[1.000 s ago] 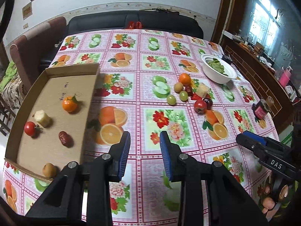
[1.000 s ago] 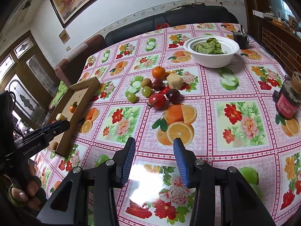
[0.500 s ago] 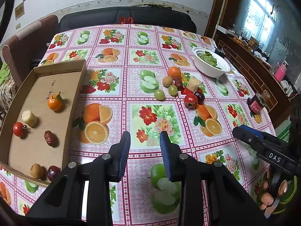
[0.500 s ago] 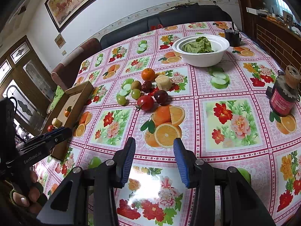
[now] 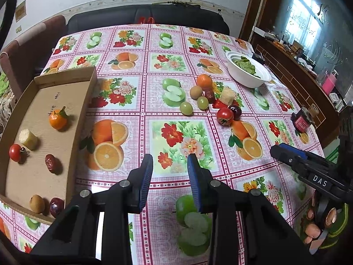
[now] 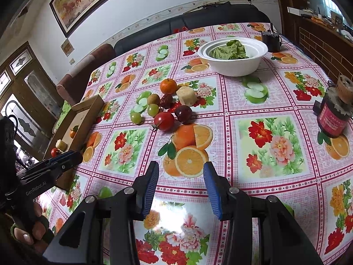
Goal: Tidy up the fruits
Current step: 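Move both open tools back to the fruit pile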
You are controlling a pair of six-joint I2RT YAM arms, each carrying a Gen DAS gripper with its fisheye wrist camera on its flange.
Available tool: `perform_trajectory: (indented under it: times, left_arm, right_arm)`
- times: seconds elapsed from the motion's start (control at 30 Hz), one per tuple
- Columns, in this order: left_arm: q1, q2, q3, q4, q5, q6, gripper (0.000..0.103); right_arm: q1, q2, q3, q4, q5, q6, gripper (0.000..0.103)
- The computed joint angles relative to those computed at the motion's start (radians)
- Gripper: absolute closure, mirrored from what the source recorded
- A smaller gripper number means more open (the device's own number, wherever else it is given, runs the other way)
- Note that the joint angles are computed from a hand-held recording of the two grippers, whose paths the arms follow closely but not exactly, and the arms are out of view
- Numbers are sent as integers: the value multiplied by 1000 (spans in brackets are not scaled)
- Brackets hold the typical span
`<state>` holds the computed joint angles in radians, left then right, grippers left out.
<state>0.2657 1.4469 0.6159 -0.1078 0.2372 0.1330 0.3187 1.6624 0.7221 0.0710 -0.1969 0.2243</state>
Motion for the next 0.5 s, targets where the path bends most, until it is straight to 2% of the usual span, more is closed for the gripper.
perform_trajectory:
  times: [0.5]
  left_arm:
    - [-60,206,155,11,19,-14,74]
  right_arm:
    - [-5,159,142,-9,-2,-36,59]
